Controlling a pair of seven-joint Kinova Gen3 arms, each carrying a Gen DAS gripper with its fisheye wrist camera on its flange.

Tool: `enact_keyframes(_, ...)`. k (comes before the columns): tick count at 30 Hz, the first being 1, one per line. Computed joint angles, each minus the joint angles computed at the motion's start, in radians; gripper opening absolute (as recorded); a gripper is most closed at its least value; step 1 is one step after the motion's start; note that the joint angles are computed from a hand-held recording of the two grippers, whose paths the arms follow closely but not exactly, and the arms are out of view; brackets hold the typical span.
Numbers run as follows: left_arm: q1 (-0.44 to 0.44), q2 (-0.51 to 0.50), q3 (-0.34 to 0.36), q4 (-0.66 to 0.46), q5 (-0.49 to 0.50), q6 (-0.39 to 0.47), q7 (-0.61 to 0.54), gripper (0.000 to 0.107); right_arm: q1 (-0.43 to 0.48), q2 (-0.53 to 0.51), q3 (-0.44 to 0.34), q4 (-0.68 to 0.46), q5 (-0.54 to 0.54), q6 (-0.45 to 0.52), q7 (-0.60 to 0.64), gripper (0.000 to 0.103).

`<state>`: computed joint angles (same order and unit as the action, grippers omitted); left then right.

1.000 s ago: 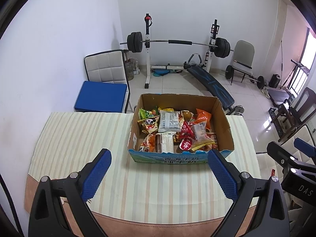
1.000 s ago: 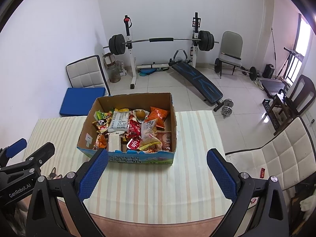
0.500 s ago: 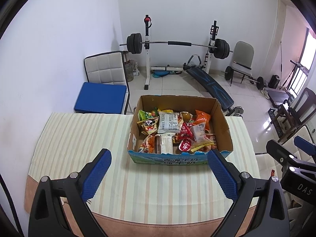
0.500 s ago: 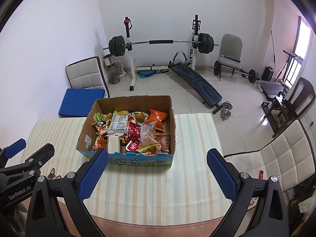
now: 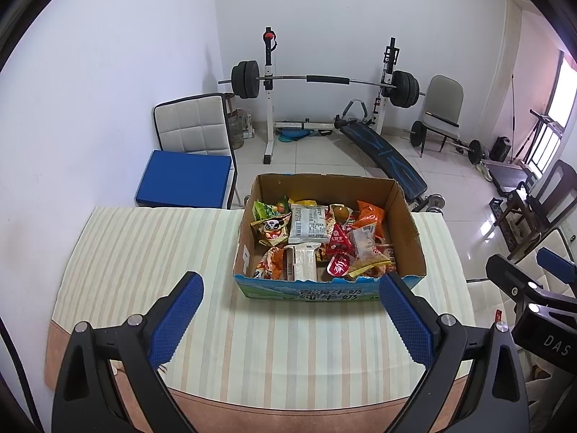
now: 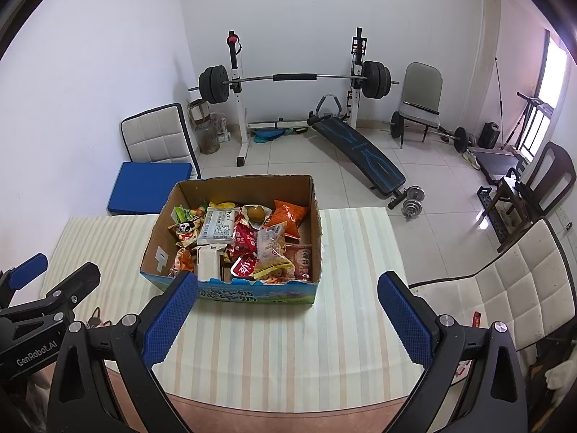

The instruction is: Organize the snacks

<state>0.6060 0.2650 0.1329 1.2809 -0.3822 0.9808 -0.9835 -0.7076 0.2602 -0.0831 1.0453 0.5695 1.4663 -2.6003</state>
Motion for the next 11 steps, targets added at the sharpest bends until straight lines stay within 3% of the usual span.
enact_keyframes(11,-0.007,-0.004,-0.001,0.015,-0.005,-0.021,-0.007,0.100,0.000,0.000,0.000,0.000,0.000,0.000,0.001,0.102)
